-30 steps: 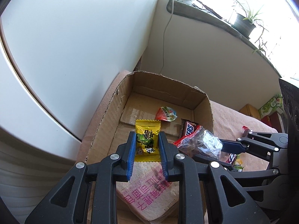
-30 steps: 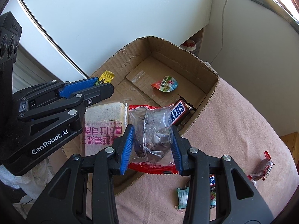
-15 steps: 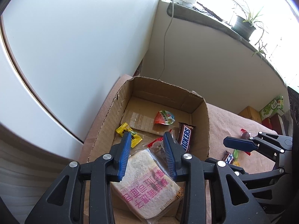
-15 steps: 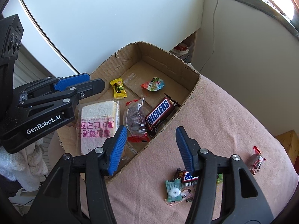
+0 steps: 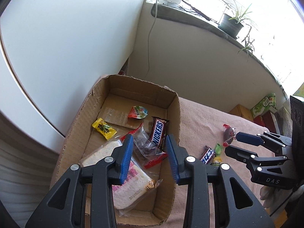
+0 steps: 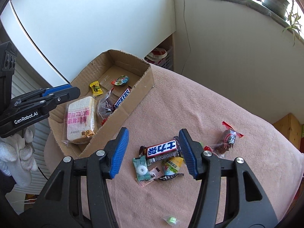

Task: Organize snacks
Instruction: 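Move both tools back over the snack pile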

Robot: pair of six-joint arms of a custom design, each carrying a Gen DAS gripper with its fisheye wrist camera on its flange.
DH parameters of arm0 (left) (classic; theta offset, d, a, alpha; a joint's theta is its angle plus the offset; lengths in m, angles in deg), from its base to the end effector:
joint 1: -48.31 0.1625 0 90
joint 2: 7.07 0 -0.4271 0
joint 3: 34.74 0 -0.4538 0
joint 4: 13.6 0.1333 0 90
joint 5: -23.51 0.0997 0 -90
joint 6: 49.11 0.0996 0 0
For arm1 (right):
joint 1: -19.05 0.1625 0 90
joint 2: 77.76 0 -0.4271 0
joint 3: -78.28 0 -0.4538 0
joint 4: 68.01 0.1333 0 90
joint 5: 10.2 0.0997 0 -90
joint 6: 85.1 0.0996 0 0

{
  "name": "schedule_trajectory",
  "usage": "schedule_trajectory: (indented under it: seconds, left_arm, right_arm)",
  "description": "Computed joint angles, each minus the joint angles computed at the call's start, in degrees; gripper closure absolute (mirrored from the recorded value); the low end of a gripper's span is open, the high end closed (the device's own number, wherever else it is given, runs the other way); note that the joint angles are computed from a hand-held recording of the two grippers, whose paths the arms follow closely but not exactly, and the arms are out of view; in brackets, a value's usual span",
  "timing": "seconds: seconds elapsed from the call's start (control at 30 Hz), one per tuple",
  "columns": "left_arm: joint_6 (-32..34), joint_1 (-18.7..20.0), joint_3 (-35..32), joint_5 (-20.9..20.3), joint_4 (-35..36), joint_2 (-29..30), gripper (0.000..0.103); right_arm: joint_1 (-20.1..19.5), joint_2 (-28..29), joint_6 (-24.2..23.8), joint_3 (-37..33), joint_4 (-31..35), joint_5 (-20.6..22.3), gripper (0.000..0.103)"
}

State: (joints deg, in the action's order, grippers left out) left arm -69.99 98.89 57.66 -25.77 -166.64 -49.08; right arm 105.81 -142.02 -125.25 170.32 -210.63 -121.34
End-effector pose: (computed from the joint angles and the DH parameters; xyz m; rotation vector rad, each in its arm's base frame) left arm -0.3043 -0.6825 0.0469 0.3061 2.5245 -0.7171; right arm 0.0567 -0.7208 0.2933 0.7276 -2.5205 0.3556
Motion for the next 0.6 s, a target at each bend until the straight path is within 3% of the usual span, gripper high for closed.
schedule_trajectory:
  seconds: [0.3, 0.6]
  left_arm:
    - [0.7, -2.0, 0.4, -5.1, 0.0, 1.8, 0.069]
    - [3.4, -2.9, -2.5, -11.2, 2.5, 6.3, 0.069]
  right_arm:
    - [-3.4, -5.2, 0.3, 4.1, -0.6, -3.7, 0.046]
    - [-8.5, -11.8, 1.3, 9.9, 3.4, -1.4, 0.046]
